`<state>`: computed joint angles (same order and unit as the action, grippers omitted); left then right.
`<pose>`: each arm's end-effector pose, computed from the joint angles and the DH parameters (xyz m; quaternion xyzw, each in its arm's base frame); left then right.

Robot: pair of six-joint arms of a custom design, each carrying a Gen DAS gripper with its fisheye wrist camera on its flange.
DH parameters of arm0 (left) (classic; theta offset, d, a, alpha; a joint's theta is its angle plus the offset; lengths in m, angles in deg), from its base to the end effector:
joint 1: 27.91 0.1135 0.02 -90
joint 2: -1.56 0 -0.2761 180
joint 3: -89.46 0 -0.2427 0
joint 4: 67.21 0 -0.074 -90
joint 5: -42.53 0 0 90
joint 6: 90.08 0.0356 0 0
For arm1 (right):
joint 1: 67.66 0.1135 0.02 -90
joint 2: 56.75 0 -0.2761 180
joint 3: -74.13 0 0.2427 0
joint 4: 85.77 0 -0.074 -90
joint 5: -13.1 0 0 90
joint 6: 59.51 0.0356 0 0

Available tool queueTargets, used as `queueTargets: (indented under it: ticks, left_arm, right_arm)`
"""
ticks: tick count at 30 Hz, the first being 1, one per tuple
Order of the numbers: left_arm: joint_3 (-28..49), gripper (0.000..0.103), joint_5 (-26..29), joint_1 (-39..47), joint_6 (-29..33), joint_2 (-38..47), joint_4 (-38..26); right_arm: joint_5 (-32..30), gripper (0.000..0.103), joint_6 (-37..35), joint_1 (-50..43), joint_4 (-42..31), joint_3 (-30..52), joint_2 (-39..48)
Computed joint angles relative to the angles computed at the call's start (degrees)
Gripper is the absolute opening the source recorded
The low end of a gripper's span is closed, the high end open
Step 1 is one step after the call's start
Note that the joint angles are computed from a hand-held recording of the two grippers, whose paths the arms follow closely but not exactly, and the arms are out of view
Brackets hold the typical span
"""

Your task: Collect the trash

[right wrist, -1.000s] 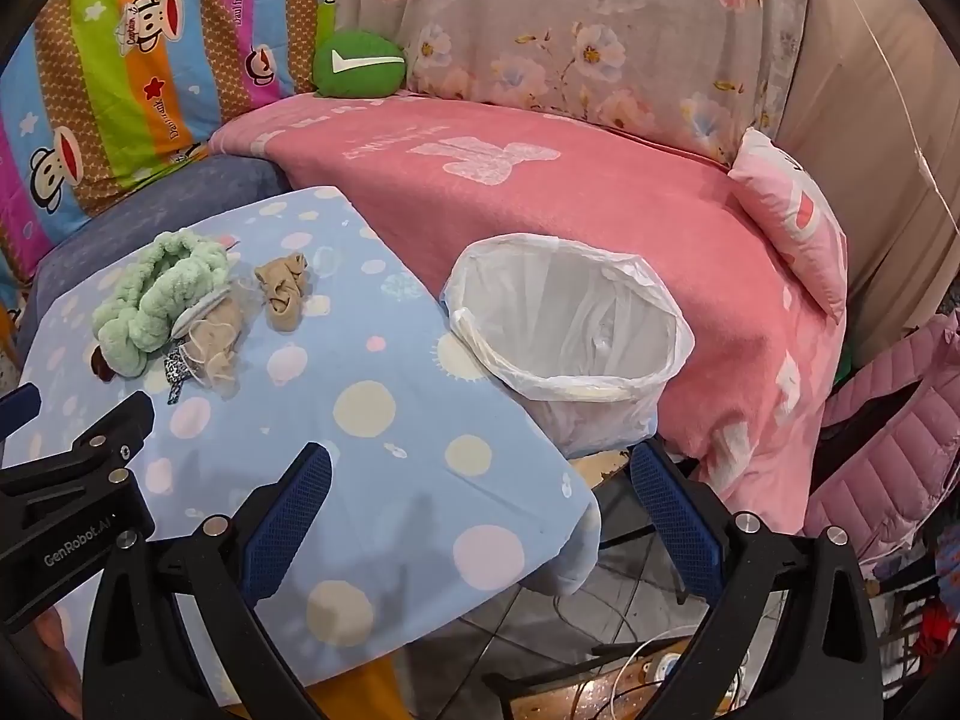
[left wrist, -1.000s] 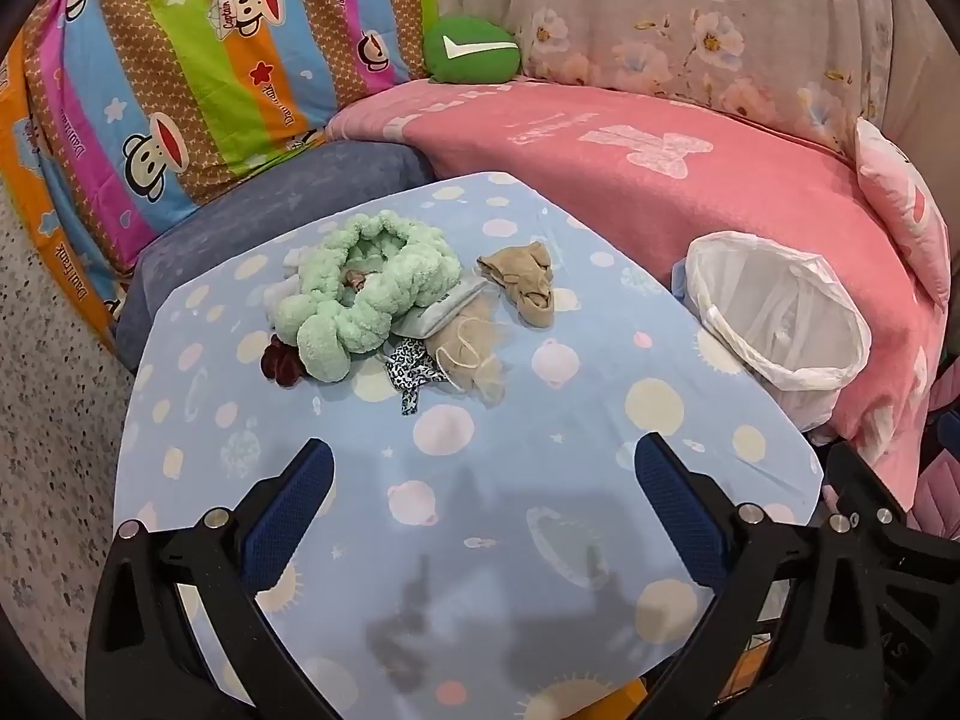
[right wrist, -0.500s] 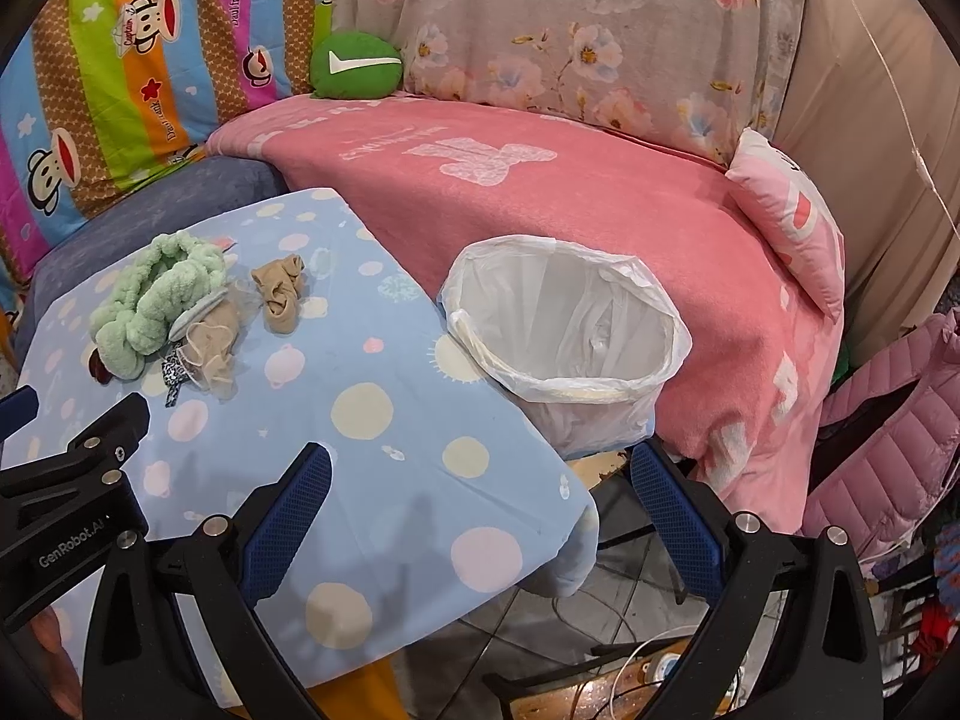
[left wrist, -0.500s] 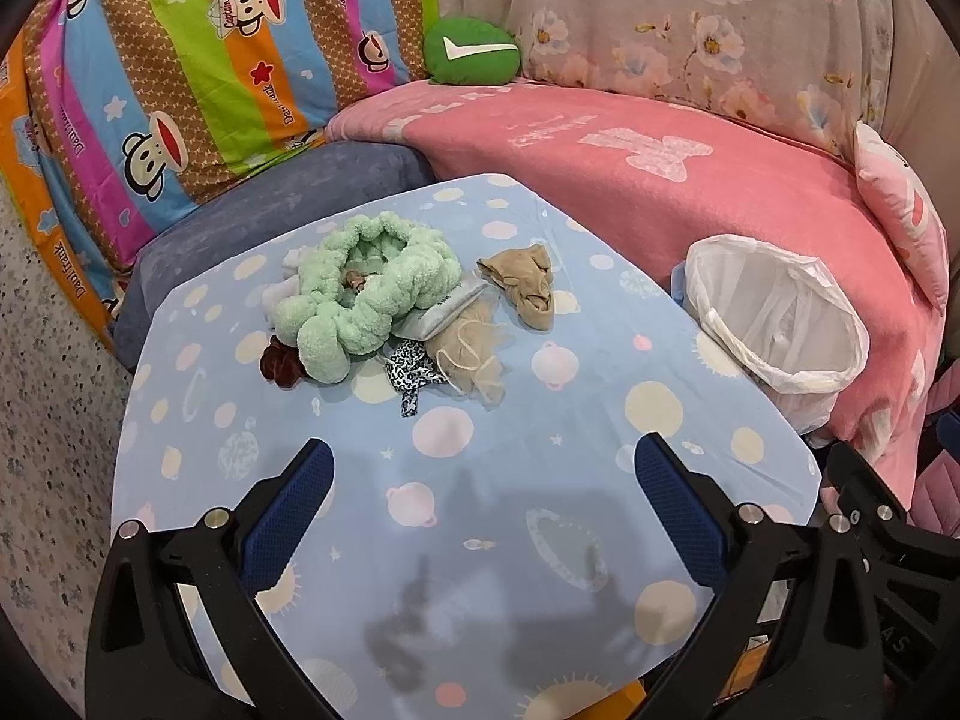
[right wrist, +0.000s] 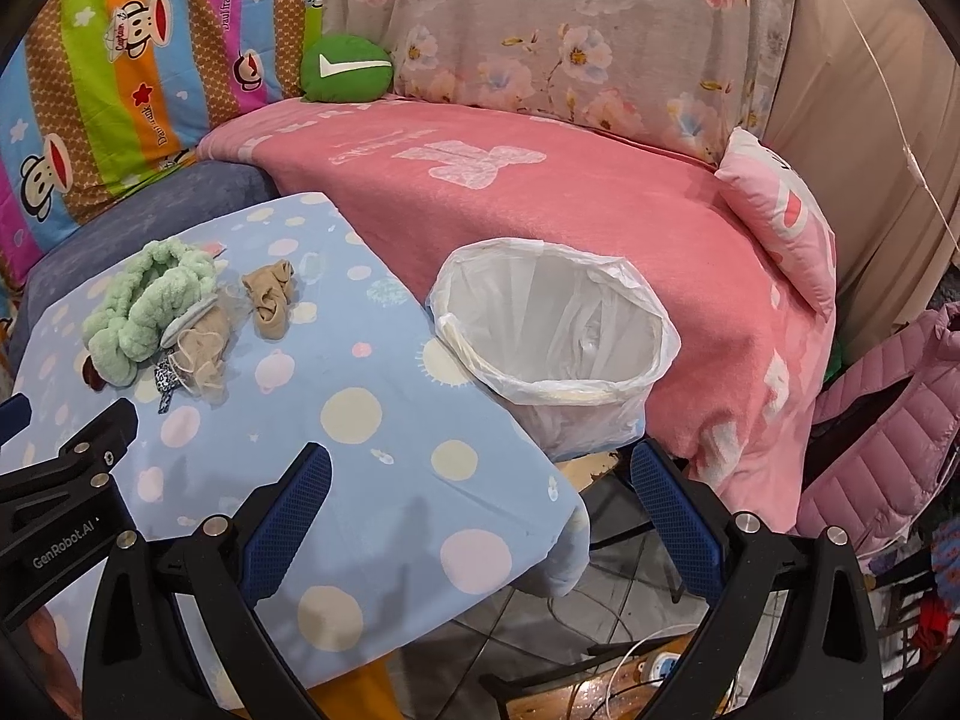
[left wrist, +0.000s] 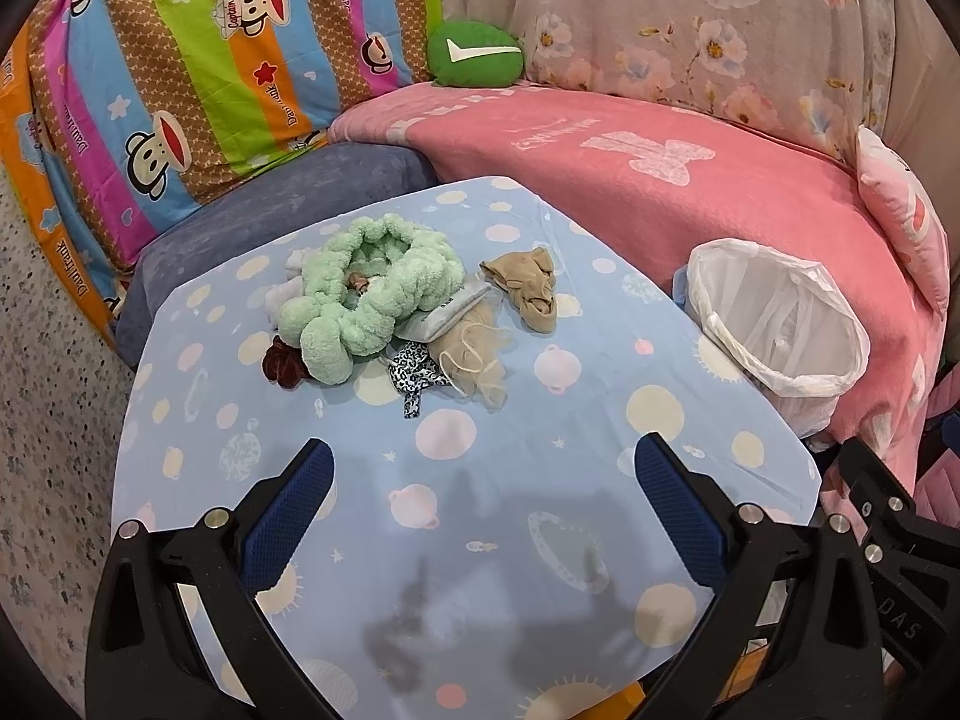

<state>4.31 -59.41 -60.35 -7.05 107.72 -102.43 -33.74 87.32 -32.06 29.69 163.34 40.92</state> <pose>0.3497 -0.2136 0.2521 0.1661 0.9096 -0.0332 0.3793 0.2794 0.1701 0.2558 0.2228 0.8939 -0.1525 0.3577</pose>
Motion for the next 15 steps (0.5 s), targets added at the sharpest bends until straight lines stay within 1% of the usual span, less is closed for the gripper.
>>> queueTargets:
  ticks: [15]
  left_arm:
    - [-0.1,0.096,0.1,0.0,0.0,-0.2,0.1]
  right_arm:
    - [0.0,0.096,-0.1,-0.3,-0.1,0.0,-0.3]
